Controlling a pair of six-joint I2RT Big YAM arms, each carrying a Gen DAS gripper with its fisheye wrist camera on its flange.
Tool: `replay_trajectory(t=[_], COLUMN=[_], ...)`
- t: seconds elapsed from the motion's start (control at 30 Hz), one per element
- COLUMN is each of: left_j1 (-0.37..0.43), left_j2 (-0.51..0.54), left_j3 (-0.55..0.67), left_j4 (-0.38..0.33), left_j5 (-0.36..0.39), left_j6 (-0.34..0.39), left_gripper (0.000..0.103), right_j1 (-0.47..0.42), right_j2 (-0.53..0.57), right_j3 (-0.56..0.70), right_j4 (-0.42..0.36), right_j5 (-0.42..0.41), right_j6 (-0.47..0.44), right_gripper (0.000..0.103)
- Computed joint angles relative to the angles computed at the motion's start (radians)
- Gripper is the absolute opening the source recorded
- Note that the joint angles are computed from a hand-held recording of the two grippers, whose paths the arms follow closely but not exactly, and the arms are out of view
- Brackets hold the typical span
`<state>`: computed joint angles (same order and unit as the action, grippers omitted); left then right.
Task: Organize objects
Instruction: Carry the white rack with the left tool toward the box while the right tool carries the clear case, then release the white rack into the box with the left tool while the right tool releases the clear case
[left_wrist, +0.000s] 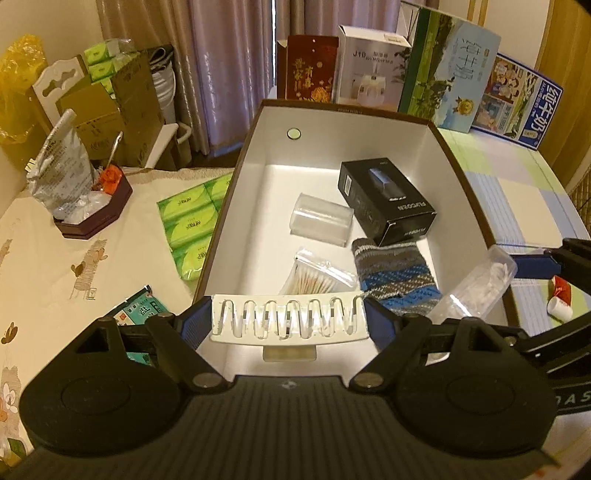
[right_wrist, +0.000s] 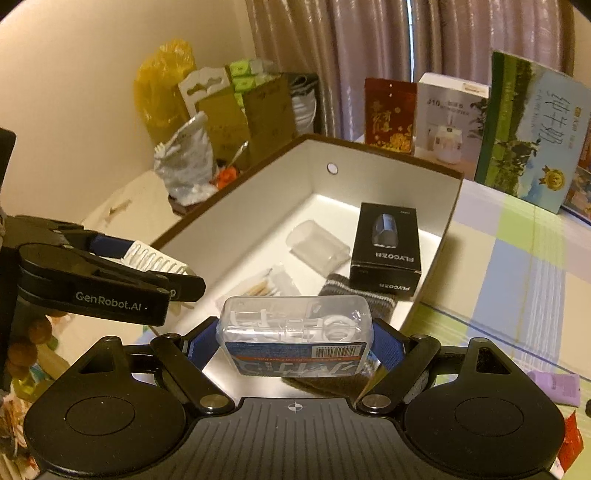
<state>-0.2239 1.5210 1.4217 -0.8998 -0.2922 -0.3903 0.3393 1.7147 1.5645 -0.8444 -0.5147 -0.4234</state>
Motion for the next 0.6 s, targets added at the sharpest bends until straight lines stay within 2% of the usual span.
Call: replay_trajectory(t=[0.33,0.6], left_j1=[0.030,0.045], left_j2=[0.042,0.073], left_j3=[0.019,0.036], left_j4=[-0.010,-0.021], left_j5=[0.064,0.098], left_j6=[0.034,0.049], left_gripper=[0.083,0.083], right_j1=[0.033,0.046], right_j2=[0.089,0.117], right_j3=[0.105,0.132], right_j4=[-0.111,-0.097], right_j5=[0.094,0.144], right_j6=[-0.074,-0.092], right_gripper=[0.083,0.085])
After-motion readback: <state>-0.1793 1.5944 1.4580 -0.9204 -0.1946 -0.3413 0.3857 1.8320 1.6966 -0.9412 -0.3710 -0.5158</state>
